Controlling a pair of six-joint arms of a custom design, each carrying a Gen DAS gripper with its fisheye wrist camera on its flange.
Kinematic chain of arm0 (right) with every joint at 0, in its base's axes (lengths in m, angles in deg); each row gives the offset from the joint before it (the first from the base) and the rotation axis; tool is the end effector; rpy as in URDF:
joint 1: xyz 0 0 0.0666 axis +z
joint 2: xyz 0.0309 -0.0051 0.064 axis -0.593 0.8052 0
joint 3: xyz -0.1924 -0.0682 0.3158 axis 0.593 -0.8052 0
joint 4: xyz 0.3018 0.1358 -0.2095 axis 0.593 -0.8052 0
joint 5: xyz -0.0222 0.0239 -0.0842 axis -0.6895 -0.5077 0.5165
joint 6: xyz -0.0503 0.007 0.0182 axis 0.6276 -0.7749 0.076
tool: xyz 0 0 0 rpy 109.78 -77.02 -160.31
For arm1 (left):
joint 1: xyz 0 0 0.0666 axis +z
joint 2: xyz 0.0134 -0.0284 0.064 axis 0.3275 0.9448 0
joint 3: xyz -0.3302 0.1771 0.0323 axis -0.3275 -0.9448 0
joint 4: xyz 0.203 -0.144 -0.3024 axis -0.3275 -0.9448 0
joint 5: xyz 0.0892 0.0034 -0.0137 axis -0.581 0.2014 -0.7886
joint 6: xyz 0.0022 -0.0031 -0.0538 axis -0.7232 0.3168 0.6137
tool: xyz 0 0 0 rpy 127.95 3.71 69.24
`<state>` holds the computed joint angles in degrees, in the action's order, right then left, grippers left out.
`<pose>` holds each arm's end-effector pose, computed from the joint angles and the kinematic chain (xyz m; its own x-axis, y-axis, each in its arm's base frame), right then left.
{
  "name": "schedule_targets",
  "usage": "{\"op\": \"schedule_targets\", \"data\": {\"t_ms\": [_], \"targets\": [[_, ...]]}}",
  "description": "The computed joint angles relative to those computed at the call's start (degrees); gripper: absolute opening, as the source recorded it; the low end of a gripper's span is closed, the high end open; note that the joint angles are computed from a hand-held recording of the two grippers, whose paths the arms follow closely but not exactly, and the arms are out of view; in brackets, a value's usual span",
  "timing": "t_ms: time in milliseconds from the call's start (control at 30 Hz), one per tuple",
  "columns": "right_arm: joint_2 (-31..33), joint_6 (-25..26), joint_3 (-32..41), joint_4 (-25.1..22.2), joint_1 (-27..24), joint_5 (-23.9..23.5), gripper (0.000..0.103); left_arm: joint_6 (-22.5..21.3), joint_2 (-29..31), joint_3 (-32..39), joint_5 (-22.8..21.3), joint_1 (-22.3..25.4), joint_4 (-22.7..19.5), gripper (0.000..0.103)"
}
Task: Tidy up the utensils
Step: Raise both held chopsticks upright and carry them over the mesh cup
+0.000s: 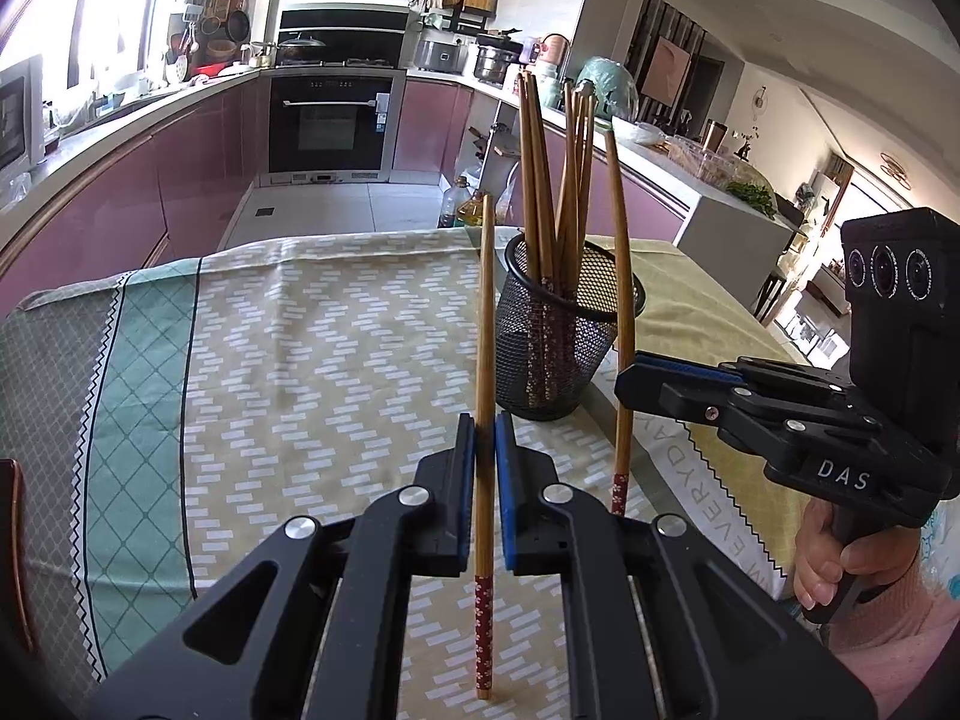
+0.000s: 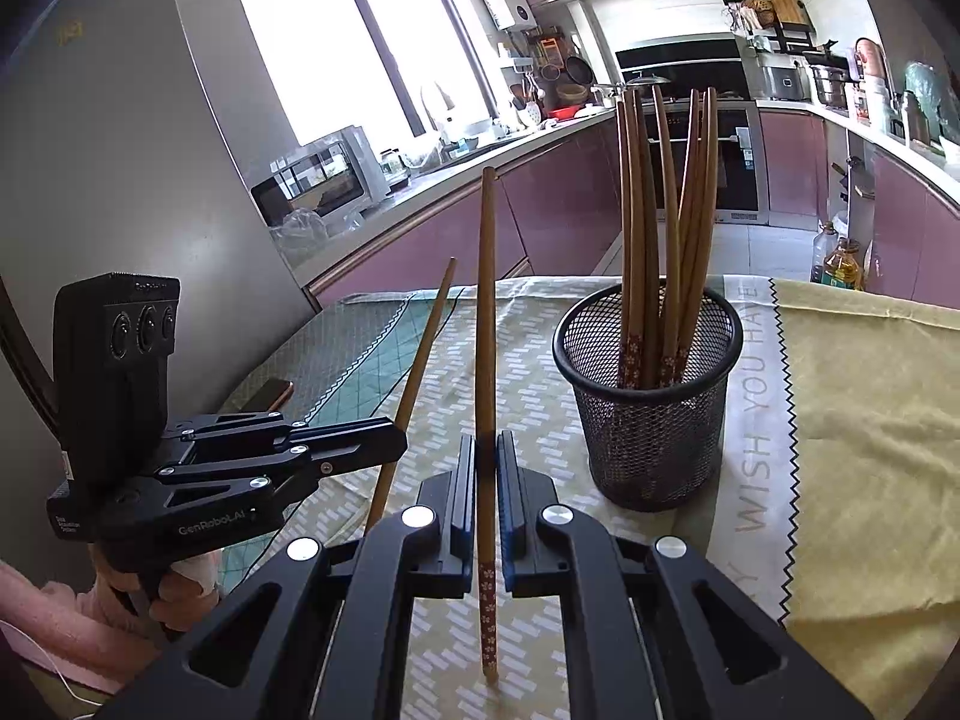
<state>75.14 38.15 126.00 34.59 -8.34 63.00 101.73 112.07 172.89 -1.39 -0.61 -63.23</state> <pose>0.6389 0.3546 0.4566 -0.6119 -0.1719 -0.7720 -0.6208 0.7092 0.3341 0.6158 -0.2227 0.4515 -0.6784 -0.0072 -0.7346 0.2106 0.9561 -0.2038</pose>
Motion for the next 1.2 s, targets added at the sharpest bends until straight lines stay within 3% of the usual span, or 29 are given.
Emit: {"op": "schedule_targets", "data": {"t_ms": [1200], "targets": [[-1.95, -1.41, -1.09, 4.12, -1.4, 1.06, 0.006, -1.06, -0.27, 1.98, 0.63, -0.36, 1.84, 0.008]]}}
